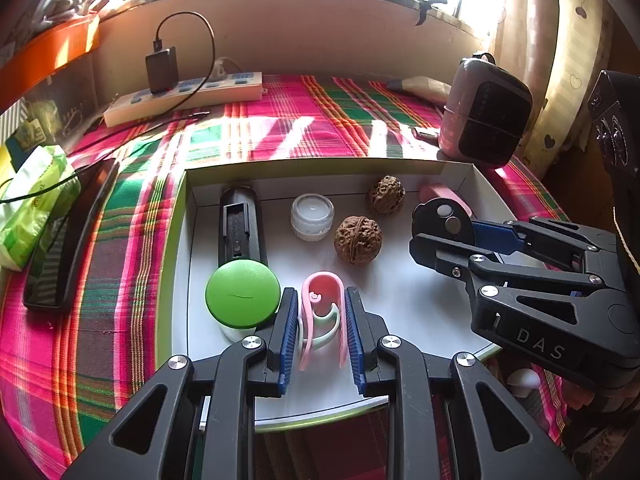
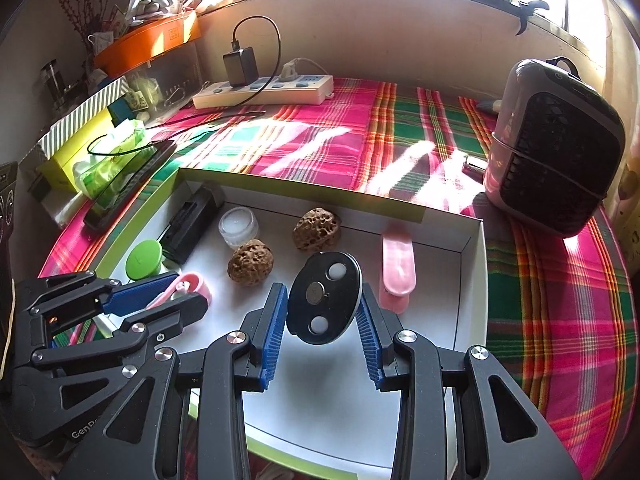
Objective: Organize objects
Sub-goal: 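Open left tool to drop the pink clip while right tool releases the black disc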
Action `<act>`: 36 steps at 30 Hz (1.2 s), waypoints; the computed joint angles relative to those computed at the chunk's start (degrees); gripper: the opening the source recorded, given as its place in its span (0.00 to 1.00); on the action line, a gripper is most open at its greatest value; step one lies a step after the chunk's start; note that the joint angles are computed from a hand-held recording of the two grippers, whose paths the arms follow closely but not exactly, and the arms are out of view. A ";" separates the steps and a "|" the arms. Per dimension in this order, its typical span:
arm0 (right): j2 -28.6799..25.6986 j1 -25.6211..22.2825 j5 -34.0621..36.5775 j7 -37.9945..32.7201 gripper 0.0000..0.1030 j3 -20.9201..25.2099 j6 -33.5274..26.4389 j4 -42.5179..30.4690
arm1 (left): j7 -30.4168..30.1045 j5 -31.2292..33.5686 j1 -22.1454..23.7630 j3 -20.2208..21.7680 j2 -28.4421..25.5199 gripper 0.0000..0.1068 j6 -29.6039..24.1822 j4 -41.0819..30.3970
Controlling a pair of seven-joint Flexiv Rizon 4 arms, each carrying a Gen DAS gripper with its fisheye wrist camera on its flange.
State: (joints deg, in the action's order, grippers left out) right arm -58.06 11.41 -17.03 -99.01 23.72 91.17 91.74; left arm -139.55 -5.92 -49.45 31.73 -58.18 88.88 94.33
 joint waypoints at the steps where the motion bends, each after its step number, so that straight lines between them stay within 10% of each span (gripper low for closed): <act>1: -0.20 -0.08 -0.04 -0.06 0.35 0.19 -0.25 -0.28 | 0.03 0.04 0.18 -0.18 0.02 0.20 0.11 0.08; 36: -1.25 2.43 -0.15 0.43 0.36 -2.40 0.16 -2.01 | -0.51 0.30 0.06 0.16 -0.22 0.20 0.02 -0.26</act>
State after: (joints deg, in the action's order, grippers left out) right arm -59.31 13.84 -17.18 -98.58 21.32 91.33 89.72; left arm -140.06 -5.62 -49.39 31.89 -58.40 88.90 94.07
